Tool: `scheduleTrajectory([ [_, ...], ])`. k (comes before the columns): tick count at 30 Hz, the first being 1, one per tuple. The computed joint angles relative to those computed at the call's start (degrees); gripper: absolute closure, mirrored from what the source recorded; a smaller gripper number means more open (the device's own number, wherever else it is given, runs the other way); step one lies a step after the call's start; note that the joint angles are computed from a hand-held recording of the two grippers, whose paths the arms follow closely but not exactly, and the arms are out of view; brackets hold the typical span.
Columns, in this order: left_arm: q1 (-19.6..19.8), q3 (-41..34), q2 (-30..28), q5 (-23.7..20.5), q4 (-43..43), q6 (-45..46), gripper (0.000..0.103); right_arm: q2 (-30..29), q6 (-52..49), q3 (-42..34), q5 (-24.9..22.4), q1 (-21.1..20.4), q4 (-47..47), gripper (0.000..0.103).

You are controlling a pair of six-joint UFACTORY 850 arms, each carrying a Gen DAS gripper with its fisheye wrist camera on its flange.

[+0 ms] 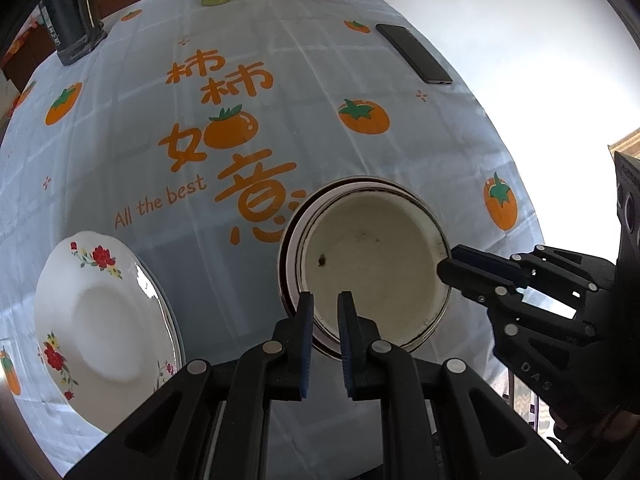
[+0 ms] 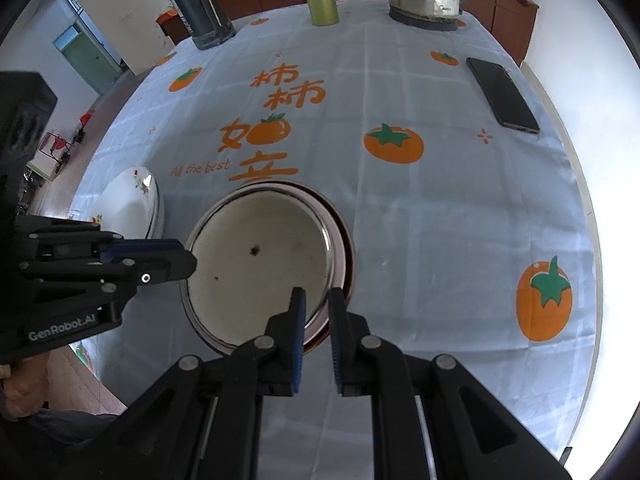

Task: Organize plates and bowls
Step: 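Lower the cream enamel bowl into the pink basin with both grippers, then open both grippers to release the cream enamel bowl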

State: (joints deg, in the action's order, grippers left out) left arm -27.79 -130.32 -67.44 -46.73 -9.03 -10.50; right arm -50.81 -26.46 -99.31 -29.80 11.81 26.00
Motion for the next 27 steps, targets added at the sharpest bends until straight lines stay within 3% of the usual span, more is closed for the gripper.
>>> scheduleTrajectory([
  [10, 0.2, -0.8, -0.6, -0.8, 0.6, -1.0, 0.089, 0.3, 0.5, 0.4, 0.6, 0.1, 0.1, 0.09],
  [12, 0.2, -1.1, -0.8, -1.1, 0.6, -1.0, 0.089, 0.4, 0.5, 0.6, 0.8, 0.1, 0.3, 0.073],
  [13, 0.2, -1.1, -0.8, -1.1, 0.6, -1.0, 0.086, 0.6, 0.1, 0.8, 1.1, 0.0, 0.7, 0.07],
  [15, 0.2, -1.3, -0.9, -1.1, 0.7, -1.1, 0.063, 0.9, -0.3, 1.2, 1.6, 0.0, 1.1, 0.066],
  [17, 0.1, 0.1, 0.0, 0.3, 1.4, -1.7, 0.05, 1.1, -0.1, 1.4, 1.8, -0.1, 0.9, 0.064],
  [20, 0.1, 1.0, 0.6, 1.3, 1.3, -1.4, 0.046, 1.2, 0.8, 1.6, 2.2, -0.1, 0.1, 0.059],
  [27, 0.1, 0.8, 0.0, 0.1, 1.4, -2.3, 0.046, 1.4, 1.7, 2.3, 2.8, -0.5, -0.2, 0.059],
])
